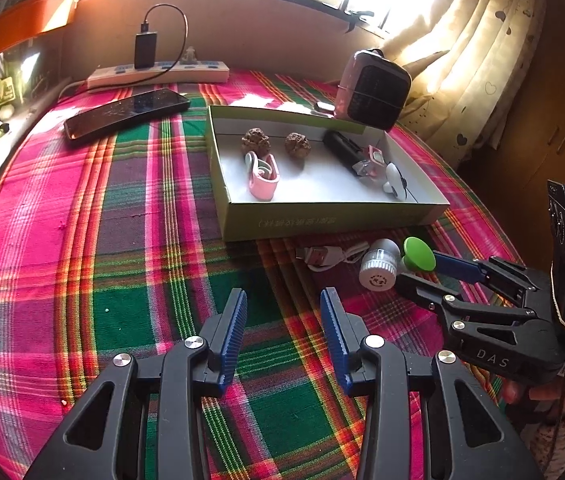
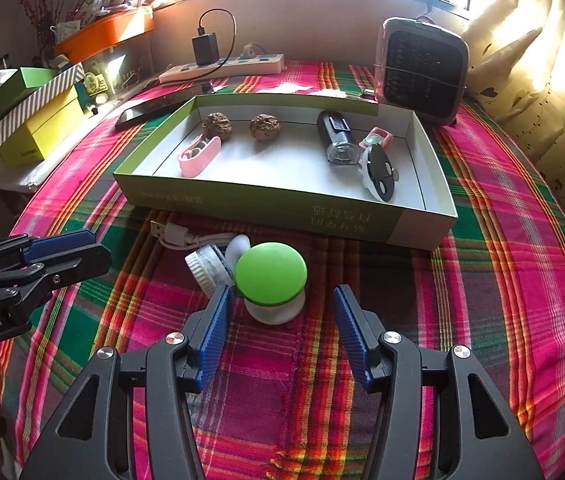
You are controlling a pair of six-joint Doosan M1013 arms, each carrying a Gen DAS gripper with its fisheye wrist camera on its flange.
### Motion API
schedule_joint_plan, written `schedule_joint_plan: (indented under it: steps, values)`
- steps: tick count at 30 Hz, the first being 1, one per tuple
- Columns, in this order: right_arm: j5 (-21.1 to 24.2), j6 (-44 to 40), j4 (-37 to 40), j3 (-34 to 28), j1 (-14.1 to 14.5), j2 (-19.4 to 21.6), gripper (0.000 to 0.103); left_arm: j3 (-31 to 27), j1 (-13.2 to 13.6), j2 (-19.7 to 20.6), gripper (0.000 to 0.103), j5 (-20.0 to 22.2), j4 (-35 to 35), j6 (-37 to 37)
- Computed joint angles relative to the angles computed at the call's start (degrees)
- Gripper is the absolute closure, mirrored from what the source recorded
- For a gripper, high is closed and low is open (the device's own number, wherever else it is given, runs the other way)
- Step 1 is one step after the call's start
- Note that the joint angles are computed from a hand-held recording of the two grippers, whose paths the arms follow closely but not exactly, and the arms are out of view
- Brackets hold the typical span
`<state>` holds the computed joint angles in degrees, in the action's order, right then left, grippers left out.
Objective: Organize objects
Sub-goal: 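Grasp the green mushroom gadget by its stem with the right tool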
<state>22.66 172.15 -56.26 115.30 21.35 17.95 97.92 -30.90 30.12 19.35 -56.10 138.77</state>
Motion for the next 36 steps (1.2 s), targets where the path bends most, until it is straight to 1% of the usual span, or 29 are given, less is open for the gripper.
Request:
schedule_joint_plan:
  steps: [5,6,8,13,18,20,22,23,25,29,32,36]
  values:
    - [0.11,-1.34,0.35,-0.28,-0.34,0.60,0.050,-0.78,-0.17,0.41,0.066,0.83,4.22,-3.98]
    - [0.07,-0.35,-1.16,-0.17,-0.34,0.61,0.050,-1.00,-0.30,0.51,0.066,0.84,5.66,-5.39]
    - [-0.64,-1.64,-0.84,-0.13,-0.74,0.58,0.050,-1.57,-0.51,0.75,0.066,0.98,8.71,-8.33]
    - [-1.98,-2.90,-1.02,0.17,-1.45,0.36,0.050,-2.77,-1.02,1.19,0.066,1.24,13.38,-12.94]
    - [-3.31,-4.87,-0.75,0.86,-2.33,-0.10,0.050,-4.13,-1.65,1.91,0.062,1.52,18.39,-18.88]
    - [-3.84,-4.70,-1.34,1.29,-2.64,-0.42,0.057,-4.58,-2.03,2.15,0.062,1.43,20.04,-20.17]
    - [-4.82,-5.06,-1.38,1.81,-3.12,-0.81,0.063,-4.85,-2.17,2.32,0.061,1.55,18.80,-19.15]
    - [-5.44,-5.44,-1.22,2.07,-3.39,-1.01,0.064,-5.01,-2.32,2.42,0.060,1.42,19.37,-19.74]
    - [-6.08,-5.70,-1.20,2.47,-3.77,-1.32,0.067,-5.45,-2.68,2.68,0.059,1.23,22.73,-23.06]
    - [-6.79,-6.98,-0.86,2.99,-4.40,-1.70,0.068,-6.13,-3.14,3.14,0.059,1.51,26.09,-26.60]
    - [-7.26,-8.06,-0.49,3.27,-4.80,-1.88,0.068,-6.49,-3.41,3.27,0.059,1.56,25.84,-25.80]
    - [-7.91,-8.63,-0.31,3.63,-5.22,-2.10,0.068,-7.12,-3.75,3.64,0.059,1.79,27.87,-27.31]
